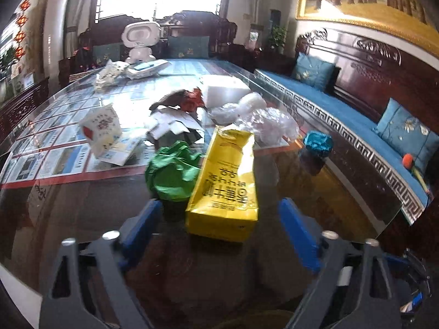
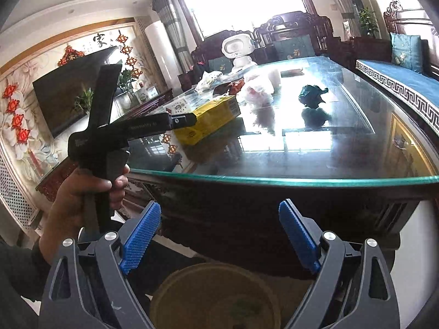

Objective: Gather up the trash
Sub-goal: 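Grasp the yellow milk carton with the left gripper while the right gripper grasps the clear plastic bag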

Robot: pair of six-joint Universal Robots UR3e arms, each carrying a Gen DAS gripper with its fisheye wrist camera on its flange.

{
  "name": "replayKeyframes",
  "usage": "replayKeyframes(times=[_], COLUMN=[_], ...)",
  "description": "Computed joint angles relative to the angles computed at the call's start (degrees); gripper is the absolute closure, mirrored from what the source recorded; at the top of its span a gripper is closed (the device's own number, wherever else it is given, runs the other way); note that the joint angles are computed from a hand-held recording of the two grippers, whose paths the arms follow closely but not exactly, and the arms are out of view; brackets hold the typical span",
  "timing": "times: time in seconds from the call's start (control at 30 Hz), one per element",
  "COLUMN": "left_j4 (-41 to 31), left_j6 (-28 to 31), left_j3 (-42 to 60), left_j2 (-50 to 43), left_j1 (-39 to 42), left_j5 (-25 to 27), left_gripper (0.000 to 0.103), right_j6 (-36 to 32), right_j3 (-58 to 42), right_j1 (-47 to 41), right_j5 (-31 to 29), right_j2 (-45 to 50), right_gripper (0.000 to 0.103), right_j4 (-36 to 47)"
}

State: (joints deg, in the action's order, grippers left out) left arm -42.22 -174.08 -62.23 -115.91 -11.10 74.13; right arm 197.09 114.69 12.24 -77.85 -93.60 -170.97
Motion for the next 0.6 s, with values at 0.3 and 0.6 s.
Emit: replayKeyframes(times=[0.3, 0.6], left_j4=[-5.3, 1.3], left_j6=[0.7, 1.7], left_j3=[6.6, -6.4], left_j2=[-4.6, 4.1], left_j1=[-1.5, 1.6], left_j5=[1.2, -4.9], left_gripper=[0.048, 0.048], right_j6=[-1.5, -1.5], right_j3=[-2.2, -3.8], right_j1=[-2.7, -3.1], right_j5=[4.2, 5.7], right_j2=[3.2, 2.4], right_gripper=[0.017, 0.018], right_j4=[-1.1, 0.2])
